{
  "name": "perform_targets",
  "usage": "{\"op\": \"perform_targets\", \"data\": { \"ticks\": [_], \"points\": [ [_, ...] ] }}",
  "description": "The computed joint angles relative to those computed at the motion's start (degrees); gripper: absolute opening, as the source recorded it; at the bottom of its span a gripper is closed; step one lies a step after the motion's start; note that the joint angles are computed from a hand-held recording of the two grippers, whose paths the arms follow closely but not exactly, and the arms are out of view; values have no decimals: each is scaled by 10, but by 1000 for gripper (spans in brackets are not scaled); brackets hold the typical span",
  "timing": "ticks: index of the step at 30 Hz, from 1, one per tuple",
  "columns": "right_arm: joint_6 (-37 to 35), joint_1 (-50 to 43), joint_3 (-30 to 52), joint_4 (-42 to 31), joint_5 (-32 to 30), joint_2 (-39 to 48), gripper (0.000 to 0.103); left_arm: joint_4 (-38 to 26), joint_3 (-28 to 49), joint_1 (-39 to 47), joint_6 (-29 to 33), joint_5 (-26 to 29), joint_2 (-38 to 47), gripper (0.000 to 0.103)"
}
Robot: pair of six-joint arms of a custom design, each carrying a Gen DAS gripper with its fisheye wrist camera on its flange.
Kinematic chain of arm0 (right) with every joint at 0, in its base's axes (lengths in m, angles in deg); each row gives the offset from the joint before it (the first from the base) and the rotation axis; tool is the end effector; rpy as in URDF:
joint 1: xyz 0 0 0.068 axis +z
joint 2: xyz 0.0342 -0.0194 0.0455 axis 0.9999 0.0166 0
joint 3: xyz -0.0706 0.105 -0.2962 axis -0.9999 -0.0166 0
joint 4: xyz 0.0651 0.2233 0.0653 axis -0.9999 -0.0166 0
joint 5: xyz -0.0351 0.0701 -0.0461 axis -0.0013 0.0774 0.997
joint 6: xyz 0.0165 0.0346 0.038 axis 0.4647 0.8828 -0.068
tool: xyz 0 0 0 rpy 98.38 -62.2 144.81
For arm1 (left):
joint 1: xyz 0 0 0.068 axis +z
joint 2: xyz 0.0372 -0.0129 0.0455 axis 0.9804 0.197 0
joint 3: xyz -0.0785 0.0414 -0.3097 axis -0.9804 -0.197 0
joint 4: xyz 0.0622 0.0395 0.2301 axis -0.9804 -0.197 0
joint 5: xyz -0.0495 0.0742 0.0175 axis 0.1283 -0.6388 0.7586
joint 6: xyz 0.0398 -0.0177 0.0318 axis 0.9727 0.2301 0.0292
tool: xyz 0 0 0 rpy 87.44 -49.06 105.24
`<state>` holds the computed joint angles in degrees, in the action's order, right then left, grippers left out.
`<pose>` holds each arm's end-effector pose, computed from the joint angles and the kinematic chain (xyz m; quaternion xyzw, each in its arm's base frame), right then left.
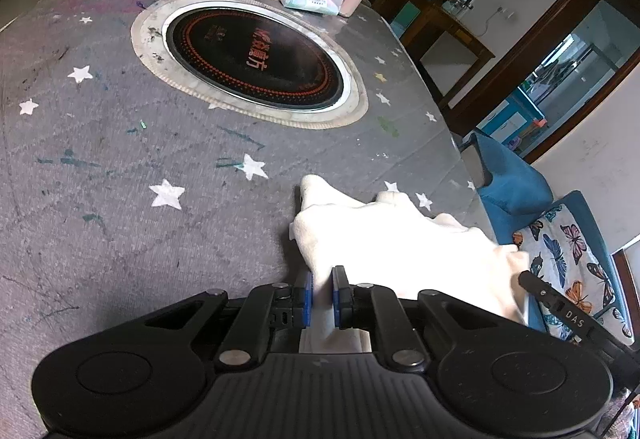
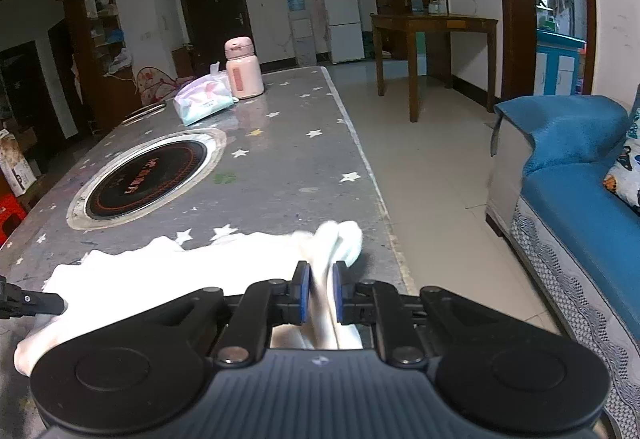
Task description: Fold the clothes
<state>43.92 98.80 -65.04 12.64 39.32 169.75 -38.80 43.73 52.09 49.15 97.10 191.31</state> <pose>0.2305 0.0328 0.1379 0.1091 0.8880 0.0261 0.4459 0.3155 -0.1643 0.1463 -0.0165 0.9276 -0.2478 0.2791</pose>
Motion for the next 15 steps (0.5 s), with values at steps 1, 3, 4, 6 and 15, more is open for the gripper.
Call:
{"op": "perform_targets", "data": {
  "ticks": [1, 3, 4, 6, 15],
  "points": [
    [0, -2, 0, -1, 0, -2, 13, -1, 1, 0, -1, 0, 1, 11],
    [0, -4, -1, -3, -1, -5, 13, -3, 3, -1, 0, -1, 2, 11],
    [-1, -5, -2, -3, -1, -7, 13, -4, 3, -1, 0, -2, 1, 11],
    [-1, -5, -4, -2, -1, -9, 13, -6, 3, -2, 0, -3, 1, 12],
    [-5, 7, -5, -9, 2, -24, 23, -17, 6, 0, 3, -11, 0, 16]
  ]
}}
